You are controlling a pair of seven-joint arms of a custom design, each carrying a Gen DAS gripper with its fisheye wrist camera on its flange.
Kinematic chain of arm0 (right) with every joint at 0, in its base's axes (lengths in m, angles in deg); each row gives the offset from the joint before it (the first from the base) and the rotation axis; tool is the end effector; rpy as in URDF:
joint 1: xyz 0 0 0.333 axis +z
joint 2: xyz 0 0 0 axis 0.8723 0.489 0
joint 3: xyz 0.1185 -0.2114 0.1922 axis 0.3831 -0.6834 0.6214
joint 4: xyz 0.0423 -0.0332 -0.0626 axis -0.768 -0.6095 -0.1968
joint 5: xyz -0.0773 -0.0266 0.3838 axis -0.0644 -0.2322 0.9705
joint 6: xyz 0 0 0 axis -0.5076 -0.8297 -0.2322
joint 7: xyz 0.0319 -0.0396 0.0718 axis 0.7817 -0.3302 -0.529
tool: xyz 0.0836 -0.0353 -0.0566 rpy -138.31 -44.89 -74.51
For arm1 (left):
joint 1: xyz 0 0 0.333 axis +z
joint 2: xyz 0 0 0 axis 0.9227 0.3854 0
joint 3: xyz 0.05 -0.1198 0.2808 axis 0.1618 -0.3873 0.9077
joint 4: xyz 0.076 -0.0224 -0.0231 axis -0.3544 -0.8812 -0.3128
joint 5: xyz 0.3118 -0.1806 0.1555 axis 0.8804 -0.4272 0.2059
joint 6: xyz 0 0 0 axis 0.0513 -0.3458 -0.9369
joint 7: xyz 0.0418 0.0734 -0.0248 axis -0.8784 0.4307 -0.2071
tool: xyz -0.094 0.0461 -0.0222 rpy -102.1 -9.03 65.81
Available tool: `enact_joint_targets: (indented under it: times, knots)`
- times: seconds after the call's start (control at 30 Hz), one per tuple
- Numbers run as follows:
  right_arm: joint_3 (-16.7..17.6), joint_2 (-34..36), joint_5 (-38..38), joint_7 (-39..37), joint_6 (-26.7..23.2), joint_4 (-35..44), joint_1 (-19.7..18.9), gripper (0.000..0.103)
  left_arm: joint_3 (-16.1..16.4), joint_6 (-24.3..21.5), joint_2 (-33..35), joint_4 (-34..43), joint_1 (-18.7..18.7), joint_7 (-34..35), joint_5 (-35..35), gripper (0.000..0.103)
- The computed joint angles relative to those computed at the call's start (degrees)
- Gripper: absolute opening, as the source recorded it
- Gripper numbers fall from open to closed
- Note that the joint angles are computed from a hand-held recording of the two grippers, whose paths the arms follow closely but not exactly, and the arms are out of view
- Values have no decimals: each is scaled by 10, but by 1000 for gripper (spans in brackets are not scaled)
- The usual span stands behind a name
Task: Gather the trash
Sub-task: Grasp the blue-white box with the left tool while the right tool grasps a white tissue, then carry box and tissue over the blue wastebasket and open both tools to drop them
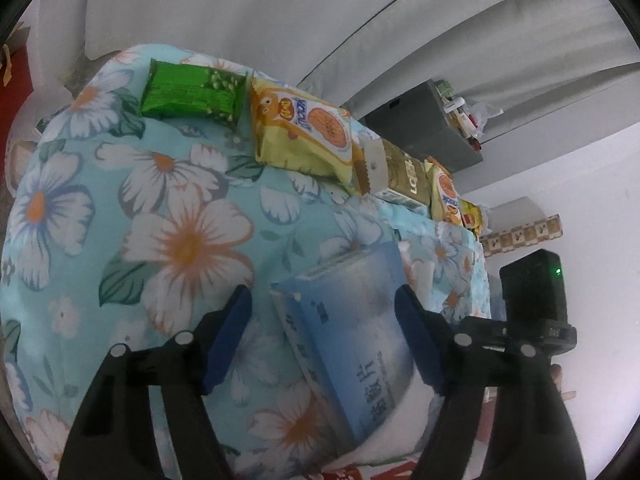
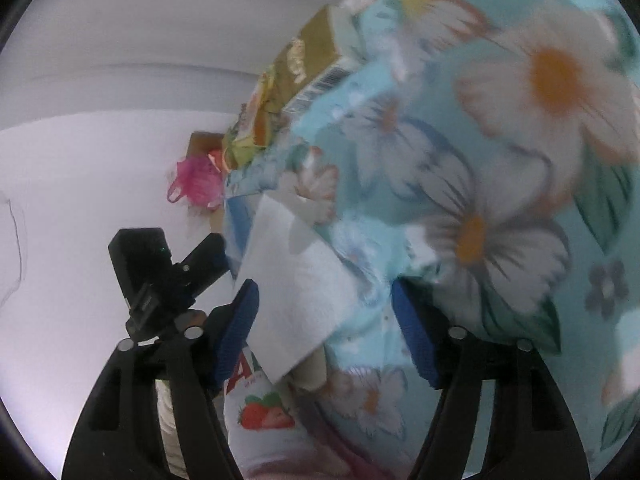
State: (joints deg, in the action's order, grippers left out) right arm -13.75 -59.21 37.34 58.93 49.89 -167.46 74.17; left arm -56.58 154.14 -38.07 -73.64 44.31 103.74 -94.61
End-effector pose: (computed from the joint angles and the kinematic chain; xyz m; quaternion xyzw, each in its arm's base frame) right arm 0.4792 0.1814 0.4592 -0.6489 0.6218 0.3459 0.2694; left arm 0.4450 -0.2504 0.4803 0.7269 -0.5911 0.3380 0.0893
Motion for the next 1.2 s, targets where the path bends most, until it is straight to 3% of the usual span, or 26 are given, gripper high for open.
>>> enact_joint_targets:
  times: [0.07,0.23,0.3,0.37,0.47,0.77,1.0,1.2]
  knots:
    - [0,12,3,-6,-13,13,2,49,-1,3,-2,-2,-1,-2,-2,66]
    - [9,36,6,-11,-35,35,5,34,-5,11,7,4,-1,-5,-3,58]
    - [15,42,1,-7,-31,40,10,25,-7,17,7,3,0,-9,3,54]
    - [18,43,0,-4,-24,41,12,8,-6,25,4,0,-4,-8,-3,50]
    - [17,21,7,-14,-10,22,13,2,0,35,1,-3,-12,2,-25,46]
    - [3,-66,39,-34,51,-25,24,0,10,90,-51,-37,-39,14,-32,35]
    - [-17,-158,58,-49,87,-54,31,0,17,147,-100,-59,-67,-36,35,32]
    - [-38,-225,57,-57,104,-75,32,0,-11,176,-143,-67,-43,-117,124,31]
